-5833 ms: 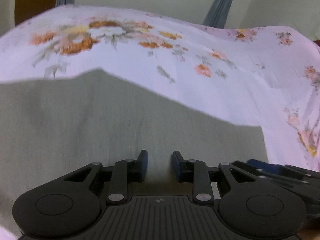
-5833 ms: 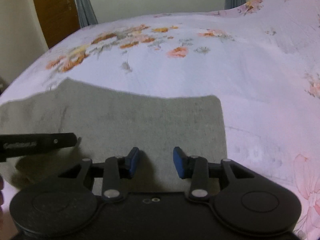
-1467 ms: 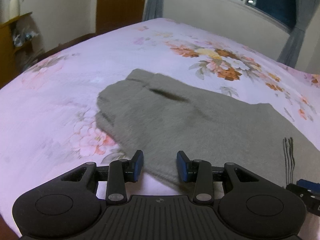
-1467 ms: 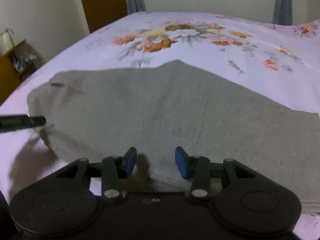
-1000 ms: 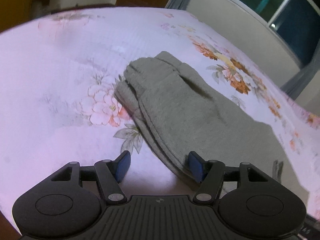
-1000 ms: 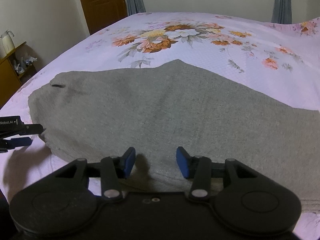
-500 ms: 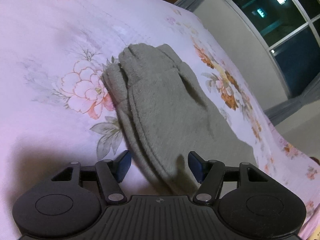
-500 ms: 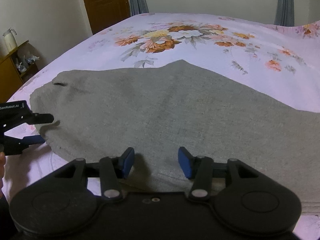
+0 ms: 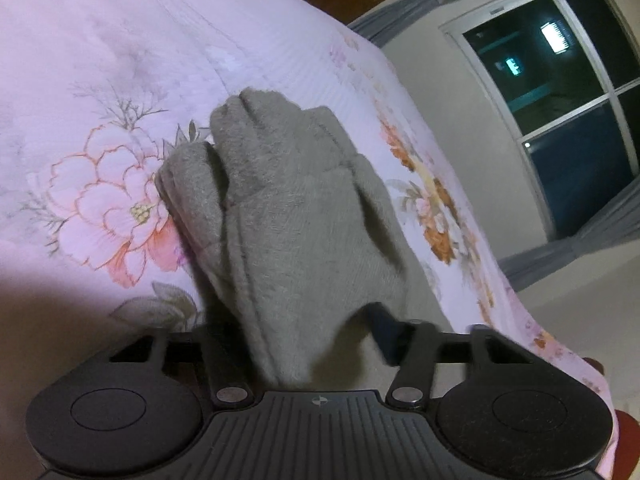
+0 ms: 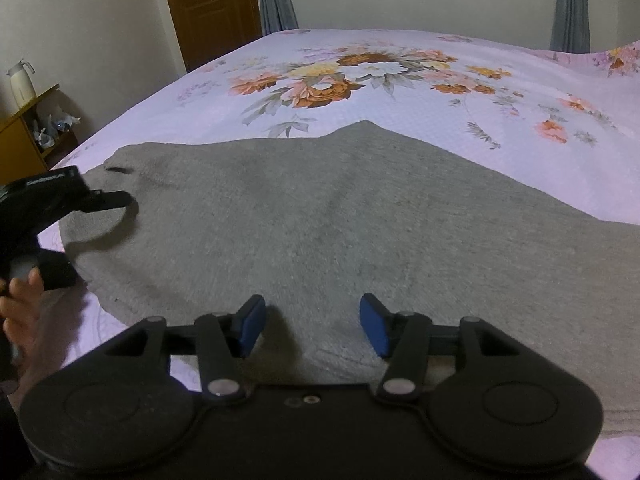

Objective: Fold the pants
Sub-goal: 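Grasp the grey leg end with the left gripper and lift it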

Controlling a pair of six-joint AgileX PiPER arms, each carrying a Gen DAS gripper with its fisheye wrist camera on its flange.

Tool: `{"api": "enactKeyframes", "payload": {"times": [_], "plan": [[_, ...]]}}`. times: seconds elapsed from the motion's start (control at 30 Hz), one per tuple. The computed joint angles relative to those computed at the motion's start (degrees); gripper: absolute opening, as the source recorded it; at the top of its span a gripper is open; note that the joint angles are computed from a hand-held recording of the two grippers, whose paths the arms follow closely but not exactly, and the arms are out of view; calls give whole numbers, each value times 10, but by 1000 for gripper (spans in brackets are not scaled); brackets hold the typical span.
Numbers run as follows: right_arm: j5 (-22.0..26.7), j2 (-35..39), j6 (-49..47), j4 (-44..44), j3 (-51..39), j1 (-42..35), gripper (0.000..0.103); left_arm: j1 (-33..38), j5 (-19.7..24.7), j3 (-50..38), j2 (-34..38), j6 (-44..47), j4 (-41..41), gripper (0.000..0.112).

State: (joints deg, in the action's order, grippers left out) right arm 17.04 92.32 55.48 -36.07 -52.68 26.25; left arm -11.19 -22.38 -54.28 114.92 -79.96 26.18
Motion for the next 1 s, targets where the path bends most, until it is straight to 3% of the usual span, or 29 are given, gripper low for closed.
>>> {"api": "enactKeyframes", "payload": {"times": [0.13,0.2,0.27,0.4,0.47,0.57,0.67,0.77,1.0], "plan": [[-2,4,2,-3,-3,-1,54,6,-2,-26,23,-30,20,35],[4,4,-16,13,-10,-2,54,1,8,-33,24,-23,9,26],[3,-3,20,-25,-8,-1,47,-1,10,-29,19,-13,-1,21],[23,-4,104,-114,-14,-4,47,-6,8,-16,-1,31,-37,18],[33,17,77,-83,-16,-9,48,-10,18,-18,-8,50,-50,18],[54,25,78,-127,-10,11,50,-14,26,-13,-24,86,-71,17],[8,-6,96,-97,13,-15,46,-26,40,-9,-46,179,-129,16],[14,5,18,-33,7,-23,49,-47,57,-14,-71,312,-214,16],[-19,-26,-29,56,26,-58,47,-105,86,-58,-105,563,-371,16]]}}
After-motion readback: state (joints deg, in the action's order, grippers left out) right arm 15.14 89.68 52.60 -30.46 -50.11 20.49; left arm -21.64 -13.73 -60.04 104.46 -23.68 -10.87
